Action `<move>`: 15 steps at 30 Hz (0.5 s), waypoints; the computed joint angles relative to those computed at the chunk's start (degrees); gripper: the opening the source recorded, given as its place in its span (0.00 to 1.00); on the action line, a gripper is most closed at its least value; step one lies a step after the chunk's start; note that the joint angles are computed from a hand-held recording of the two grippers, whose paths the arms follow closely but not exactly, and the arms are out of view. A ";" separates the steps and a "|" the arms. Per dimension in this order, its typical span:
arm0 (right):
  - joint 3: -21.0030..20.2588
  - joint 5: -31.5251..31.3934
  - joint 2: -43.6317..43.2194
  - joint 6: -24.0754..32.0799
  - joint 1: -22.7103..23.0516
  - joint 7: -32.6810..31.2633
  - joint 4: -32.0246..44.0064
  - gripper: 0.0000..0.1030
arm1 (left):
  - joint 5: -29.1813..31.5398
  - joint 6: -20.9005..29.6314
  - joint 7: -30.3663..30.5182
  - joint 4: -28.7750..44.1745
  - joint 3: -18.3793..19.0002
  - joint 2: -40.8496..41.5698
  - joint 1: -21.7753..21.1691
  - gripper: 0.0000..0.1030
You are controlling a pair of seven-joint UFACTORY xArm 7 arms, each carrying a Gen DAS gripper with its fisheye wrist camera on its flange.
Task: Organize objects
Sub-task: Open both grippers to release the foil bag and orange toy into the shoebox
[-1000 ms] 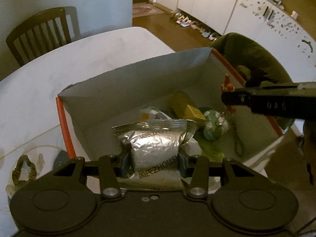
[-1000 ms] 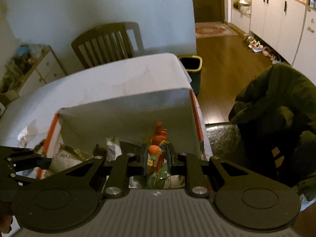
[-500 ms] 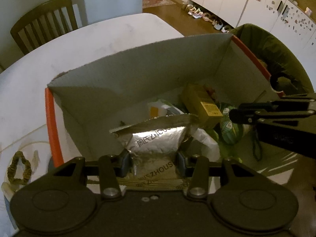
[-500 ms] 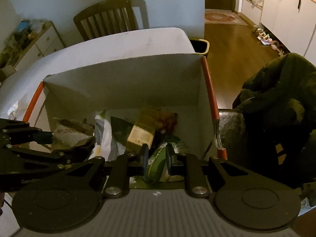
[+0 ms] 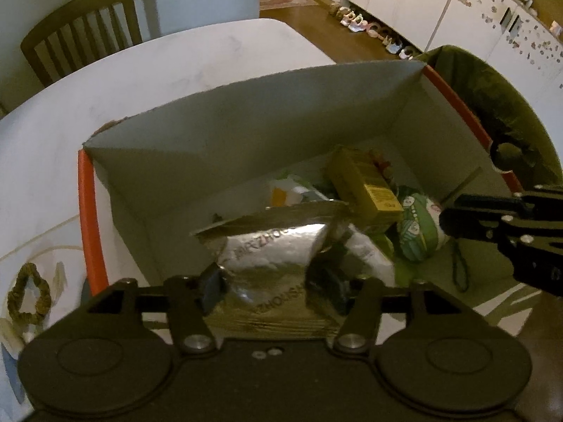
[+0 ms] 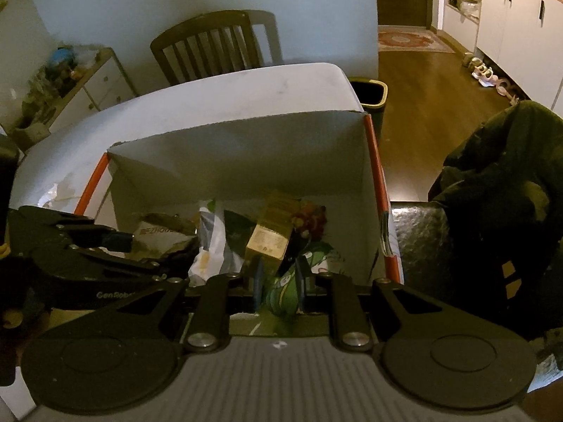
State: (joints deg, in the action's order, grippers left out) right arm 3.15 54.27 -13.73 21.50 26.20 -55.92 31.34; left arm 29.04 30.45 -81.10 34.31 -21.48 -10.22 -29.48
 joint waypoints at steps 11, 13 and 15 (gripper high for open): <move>-0.75 -0.53 -3.82 1.19 0.66 0.58 -2.25 0.20 | 1.64 1.41 -3.99 -0.49 -2.12 -3.33 -0.55 0.68; -0.99 -1.02 -4.54 1.48 0.86 0.90 -2.59 0.20 | 1.43 1.13 -4.39 -1.06 -2.52 -4.71 -0.67 0.68; -1.01 -1.41 -5.50 1.20 1.28 1.23 -3.24 0.21 | 1.32 1.12 -4.71 -1.59 -3.14 -6.23 -0.66 0.69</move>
